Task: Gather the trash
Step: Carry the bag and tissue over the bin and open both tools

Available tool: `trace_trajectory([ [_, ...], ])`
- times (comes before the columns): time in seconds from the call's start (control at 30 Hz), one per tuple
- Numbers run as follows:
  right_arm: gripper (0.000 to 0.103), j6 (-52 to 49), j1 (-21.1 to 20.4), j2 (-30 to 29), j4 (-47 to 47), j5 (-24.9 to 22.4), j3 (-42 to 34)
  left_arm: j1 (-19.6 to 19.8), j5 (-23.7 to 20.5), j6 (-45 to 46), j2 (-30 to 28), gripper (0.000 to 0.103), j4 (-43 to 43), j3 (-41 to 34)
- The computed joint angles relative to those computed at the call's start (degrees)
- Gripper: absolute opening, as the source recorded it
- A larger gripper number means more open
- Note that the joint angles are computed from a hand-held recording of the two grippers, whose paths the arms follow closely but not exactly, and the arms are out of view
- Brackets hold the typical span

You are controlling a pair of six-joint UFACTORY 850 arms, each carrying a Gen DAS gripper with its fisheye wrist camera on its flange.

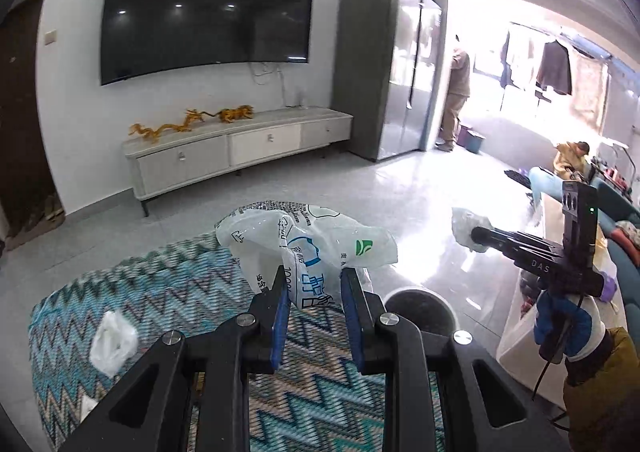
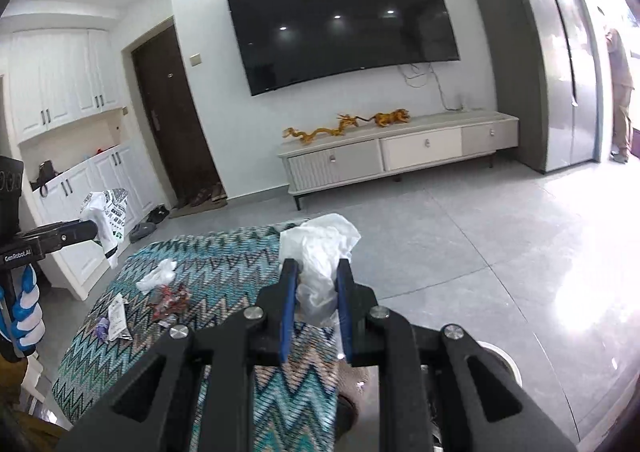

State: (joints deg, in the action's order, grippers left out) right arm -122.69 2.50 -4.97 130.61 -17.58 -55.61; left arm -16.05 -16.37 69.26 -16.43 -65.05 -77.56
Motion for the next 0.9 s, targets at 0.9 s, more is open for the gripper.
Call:
trace_trajectory([
  [0.9, 0.036, 35.5, -15.8, -24.1, -25.8, 0.3, -4.5, -16.7, -32.0, -52.5, -54.7, 0.029, 43.1, -68.1],
])
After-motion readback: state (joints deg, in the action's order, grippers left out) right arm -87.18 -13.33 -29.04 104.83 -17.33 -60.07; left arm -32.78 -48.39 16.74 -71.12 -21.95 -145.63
